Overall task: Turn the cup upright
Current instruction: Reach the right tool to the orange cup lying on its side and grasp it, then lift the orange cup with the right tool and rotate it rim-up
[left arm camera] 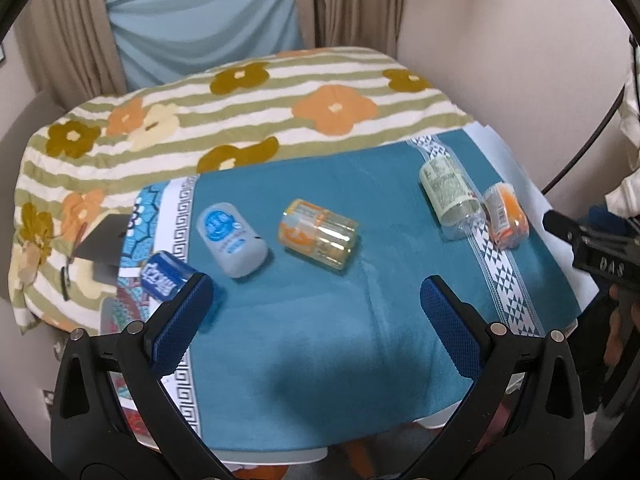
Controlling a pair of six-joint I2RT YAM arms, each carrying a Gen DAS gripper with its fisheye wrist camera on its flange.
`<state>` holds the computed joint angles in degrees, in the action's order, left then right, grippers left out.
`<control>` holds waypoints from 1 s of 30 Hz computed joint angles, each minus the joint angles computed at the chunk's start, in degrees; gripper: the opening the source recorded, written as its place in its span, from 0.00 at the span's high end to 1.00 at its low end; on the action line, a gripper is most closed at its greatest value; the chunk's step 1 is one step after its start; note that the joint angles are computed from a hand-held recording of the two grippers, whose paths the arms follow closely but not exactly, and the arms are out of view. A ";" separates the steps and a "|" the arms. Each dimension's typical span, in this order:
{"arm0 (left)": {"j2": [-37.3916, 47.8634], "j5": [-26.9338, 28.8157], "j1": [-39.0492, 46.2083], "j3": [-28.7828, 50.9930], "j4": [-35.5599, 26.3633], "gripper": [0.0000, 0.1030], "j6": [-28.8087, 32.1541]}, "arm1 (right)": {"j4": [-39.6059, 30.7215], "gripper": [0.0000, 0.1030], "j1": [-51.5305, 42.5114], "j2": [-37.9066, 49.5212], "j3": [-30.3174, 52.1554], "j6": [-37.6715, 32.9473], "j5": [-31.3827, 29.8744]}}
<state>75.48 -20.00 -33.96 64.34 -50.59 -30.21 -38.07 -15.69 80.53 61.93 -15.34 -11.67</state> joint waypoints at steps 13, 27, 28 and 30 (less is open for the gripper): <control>15.01 1.75 -2.02 2.16 2.58 0.00 -8.29 | -7.86 0.18 -3.67 30.05 21.90 -8.54 -1.98; 22.41 3.11 -1.17 5.57 3.54 0.00 -12.31 | -17.62 0.31 -2.12 43.78 36.75 -10.75 -1.83; 22.42 3.18 -0.99 5.52 3.57 0.00 -12.28 | -18.10 0.34 -2.01 44.38 37.28 -10.76 -1.75; 22.72 3.15 -0.85 5.70 3.50 0.00 -12.40 | -19.45 0.44 -1.98 45.63 38.45 -10.78 -2.03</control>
